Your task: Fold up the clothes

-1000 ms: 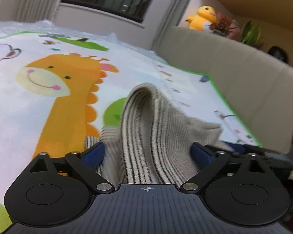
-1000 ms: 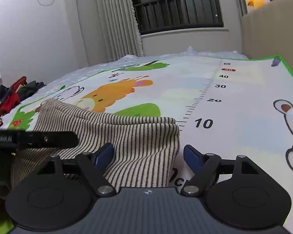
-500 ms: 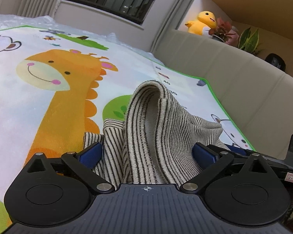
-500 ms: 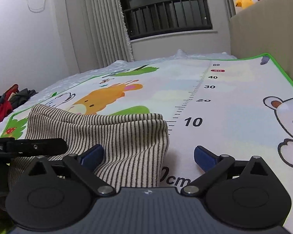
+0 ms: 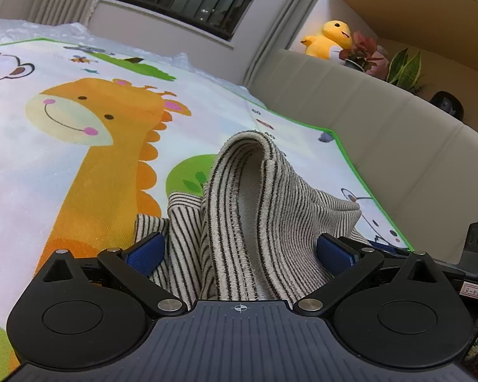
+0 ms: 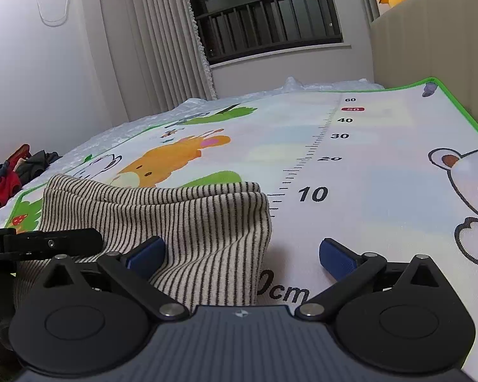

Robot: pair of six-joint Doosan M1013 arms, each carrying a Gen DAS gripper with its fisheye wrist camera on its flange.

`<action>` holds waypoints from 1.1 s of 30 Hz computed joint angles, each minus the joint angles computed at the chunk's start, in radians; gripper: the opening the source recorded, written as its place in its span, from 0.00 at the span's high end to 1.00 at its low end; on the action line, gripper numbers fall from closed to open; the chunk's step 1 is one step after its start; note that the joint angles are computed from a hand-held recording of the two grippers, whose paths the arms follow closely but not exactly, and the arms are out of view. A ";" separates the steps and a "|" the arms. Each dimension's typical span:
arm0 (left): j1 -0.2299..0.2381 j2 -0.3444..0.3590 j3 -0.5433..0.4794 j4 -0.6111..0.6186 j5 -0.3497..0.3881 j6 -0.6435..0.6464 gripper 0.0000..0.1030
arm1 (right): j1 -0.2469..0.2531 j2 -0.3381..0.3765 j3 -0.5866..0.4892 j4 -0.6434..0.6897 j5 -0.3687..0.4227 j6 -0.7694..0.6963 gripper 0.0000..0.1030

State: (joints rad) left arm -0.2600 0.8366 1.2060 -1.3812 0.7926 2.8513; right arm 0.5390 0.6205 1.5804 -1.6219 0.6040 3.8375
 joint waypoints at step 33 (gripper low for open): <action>0.005 0.006 -0.008 0.003 0.017 -0.047 0.00 | 0.034 -0.054 0.043 0.081 -0.192 0.311 0.01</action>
